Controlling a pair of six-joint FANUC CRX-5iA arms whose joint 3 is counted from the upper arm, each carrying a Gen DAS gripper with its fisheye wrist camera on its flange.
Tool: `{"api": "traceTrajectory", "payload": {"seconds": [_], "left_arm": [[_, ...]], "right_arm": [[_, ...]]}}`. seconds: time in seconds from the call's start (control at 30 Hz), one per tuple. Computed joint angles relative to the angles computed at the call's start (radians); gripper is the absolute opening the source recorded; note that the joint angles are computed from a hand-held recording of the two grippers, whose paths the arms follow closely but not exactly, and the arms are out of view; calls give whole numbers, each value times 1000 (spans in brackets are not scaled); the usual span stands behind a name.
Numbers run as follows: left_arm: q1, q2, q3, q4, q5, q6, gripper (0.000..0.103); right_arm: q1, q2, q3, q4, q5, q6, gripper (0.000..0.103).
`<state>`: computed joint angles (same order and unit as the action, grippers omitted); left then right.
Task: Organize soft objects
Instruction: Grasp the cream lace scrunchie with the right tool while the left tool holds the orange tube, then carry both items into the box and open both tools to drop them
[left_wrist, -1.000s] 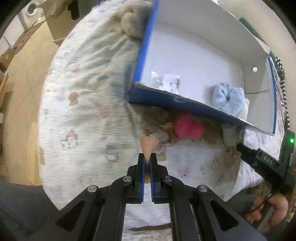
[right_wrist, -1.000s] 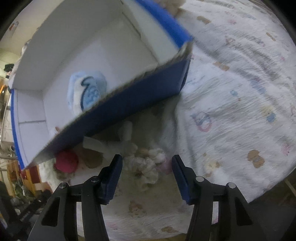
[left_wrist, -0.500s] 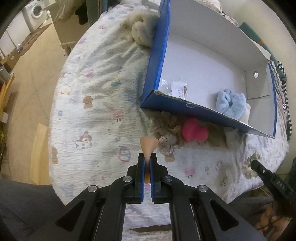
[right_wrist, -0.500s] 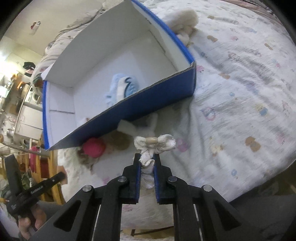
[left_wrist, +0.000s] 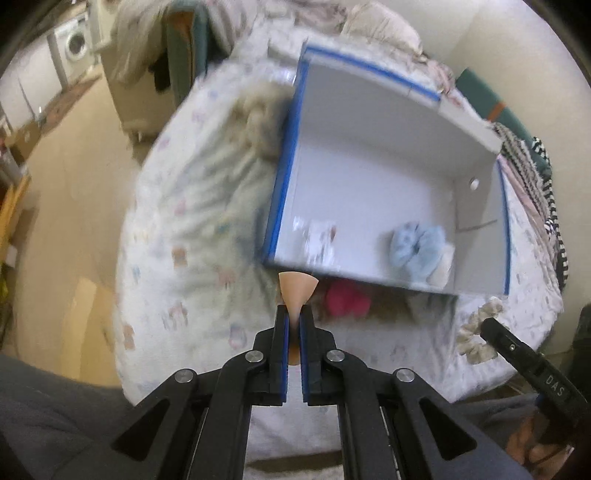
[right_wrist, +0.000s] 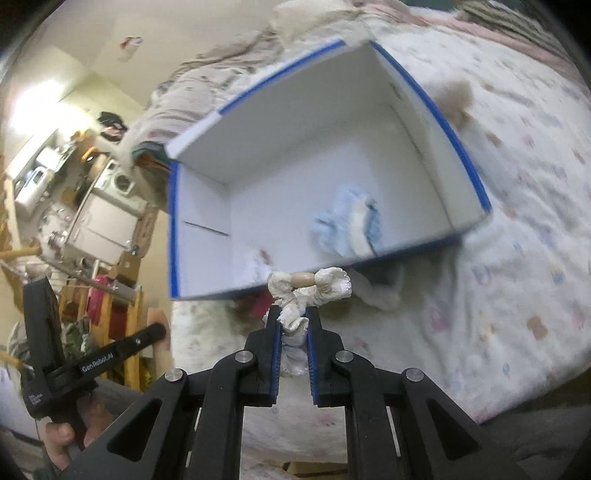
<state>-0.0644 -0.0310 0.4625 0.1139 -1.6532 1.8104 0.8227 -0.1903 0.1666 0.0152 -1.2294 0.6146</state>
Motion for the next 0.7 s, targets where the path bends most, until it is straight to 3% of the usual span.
{"api": "traceTrajectory", "payload": {"seconds": [0.2, 0.43, 0.7], "left_arm": [[-14, 65, 139, -28, -9, -31, 5], [-37, 208, 320, -59, -35, -15, 5], [-46, 308, 397, -56, -27, -15, 5]], "right_arm": [[-29, 56, 101, -12, 42, 72, 14], [-76, 177, 256, -21, 22, 175, 14], [-129, 294, 347, -32, -3, 291, 14]]}}
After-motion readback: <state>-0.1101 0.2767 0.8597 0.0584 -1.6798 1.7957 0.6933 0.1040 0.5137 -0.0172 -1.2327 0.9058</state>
